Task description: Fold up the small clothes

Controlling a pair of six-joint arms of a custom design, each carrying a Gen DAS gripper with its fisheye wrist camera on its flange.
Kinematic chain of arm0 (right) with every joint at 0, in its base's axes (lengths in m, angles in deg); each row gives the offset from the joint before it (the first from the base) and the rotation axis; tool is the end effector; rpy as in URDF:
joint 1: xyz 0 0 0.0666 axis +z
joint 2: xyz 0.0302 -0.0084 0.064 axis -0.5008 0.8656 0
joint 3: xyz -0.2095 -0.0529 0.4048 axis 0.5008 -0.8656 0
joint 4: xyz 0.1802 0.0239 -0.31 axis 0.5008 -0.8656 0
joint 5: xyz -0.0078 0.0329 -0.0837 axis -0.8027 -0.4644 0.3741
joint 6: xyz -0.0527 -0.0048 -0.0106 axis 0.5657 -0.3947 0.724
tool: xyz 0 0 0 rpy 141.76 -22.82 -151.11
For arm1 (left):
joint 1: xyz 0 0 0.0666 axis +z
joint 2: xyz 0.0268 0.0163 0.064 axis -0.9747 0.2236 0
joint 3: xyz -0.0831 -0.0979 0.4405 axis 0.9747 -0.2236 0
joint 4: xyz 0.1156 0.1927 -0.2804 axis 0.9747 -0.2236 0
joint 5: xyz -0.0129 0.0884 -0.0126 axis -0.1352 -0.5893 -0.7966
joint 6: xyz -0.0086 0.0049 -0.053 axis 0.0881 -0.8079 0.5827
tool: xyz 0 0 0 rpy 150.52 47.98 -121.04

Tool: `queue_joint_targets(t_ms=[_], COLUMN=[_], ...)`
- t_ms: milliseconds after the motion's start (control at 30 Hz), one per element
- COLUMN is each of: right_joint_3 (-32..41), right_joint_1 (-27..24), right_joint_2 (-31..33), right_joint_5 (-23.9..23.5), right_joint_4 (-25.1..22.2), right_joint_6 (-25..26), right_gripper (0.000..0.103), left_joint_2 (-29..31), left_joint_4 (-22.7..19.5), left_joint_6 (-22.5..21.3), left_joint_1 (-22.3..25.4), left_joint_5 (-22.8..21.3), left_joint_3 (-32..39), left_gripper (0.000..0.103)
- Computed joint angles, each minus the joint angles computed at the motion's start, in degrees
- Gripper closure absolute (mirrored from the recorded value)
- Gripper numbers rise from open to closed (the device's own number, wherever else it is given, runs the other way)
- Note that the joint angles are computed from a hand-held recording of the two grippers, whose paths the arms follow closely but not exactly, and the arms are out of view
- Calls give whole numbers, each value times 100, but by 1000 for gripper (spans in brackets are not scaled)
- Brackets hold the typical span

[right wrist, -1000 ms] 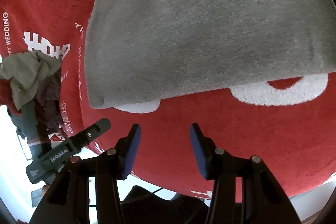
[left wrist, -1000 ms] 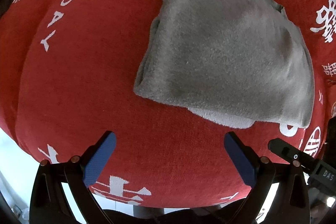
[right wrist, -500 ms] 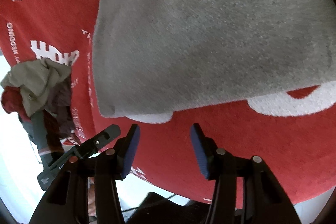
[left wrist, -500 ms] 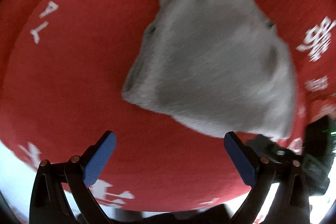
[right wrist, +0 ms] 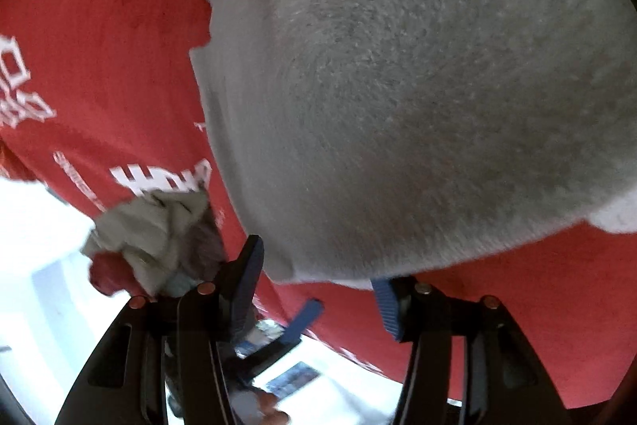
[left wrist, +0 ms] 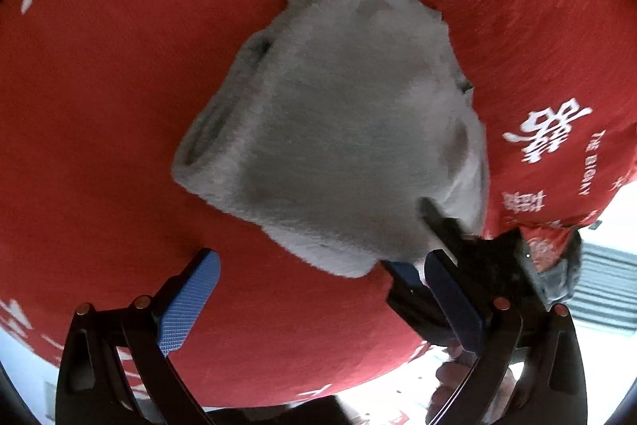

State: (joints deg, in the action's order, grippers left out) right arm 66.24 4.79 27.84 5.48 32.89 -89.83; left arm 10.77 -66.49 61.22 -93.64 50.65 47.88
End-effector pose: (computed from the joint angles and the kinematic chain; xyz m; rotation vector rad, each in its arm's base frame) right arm 0.3420 0.2612 0.3792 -0.9325 -2.5093 -1.4441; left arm 0.3511 -0.1265 0.3953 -0.6263 2.8651 -1.1087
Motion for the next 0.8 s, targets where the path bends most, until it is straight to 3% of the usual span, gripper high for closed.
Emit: queue_joint_targets(t_ms=[67, 200, 333, 433, 500, 600, 700, 767, 800], right_joint_3=[109, 198, 413, 825, 907, 920, 1042, 1103, 1117], right_joint_1=[-4, -113, -177, -123, -99, -102, -74, -57, -71], right_joint_2=[36, -18, -37, 86, 135, 147, 192, 230, 229], right_joint_5=[86, -20, -297, -367, -402, -432, -445, -484, -554], right_joint_4=[-80, 187, -273, -1238, -1422, -1520, -1754, -1831, -1899], right_joint_6=[148, 241, 800, 1845, 2077, 2202, 2462, 2524, 2580], right_gripper=[94, 94, 94, 94, 94, 94, 94, 94, 94], left_joint_2=[60, 73, 124, 352, 520, 733, 989, 1120, 1127], left_joint_4=[385, 977, 1572, 1568, 1406, 846, 50, -302, -331], left_joint_6=[333, 740, 1033, 921, 803, 385, -240, -529, -619], left_joint_1=[-125, -180, -187, -244, -277, -388, -573, -639, -649], left_joint_5=[56, 61, -83, -382, -669, -1340, -2148, -2532, -2621], left_joint_3=[-49, -123, -108, 105, 284, 689, 1201, 1404, 1429], left_gripper=[0, 0, 0, 0, 0, 3, 31, 64, 66])
